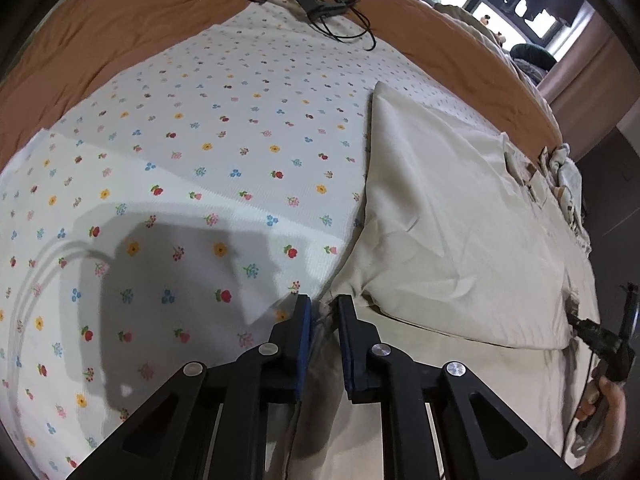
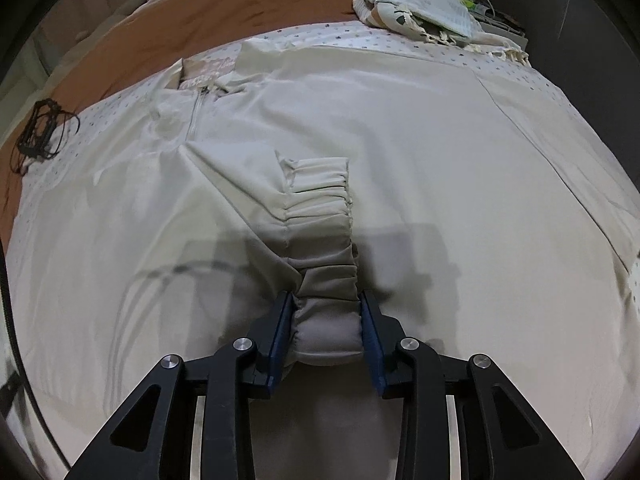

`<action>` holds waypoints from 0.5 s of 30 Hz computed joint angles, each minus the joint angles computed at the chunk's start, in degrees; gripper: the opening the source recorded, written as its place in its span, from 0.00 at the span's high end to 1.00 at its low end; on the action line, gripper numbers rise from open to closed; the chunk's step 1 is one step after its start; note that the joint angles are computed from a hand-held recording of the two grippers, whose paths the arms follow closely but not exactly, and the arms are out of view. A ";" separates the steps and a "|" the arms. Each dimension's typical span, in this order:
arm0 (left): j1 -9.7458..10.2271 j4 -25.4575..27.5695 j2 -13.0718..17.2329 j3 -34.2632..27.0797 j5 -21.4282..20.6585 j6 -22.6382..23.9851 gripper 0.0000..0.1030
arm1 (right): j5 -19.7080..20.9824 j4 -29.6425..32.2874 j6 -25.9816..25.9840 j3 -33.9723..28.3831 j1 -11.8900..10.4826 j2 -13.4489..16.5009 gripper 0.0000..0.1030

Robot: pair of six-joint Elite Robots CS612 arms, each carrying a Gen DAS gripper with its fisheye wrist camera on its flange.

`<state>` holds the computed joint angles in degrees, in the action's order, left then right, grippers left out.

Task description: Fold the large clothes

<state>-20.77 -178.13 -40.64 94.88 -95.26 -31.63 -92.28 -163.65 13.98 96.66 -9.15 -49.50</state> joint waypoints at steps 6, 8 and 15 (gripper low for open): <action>0.04 0.21 -0.11 0.03 0.01 -0.70 0.86 | 0.75 -0.47 0.04 0.09 -0.33 0.00 0.67; -0.06 0.67 -0.32 0.11 0.52 -1.07 0.86 | 2.34 -1.29 1.27 0.55 -0.79 -0.19 0.67; -0.76 1.81 -2.75 1.20 2.38 0.81 0.82 | 8.10 -6.14 4.40 2.22 -2.53 -0.74 0.61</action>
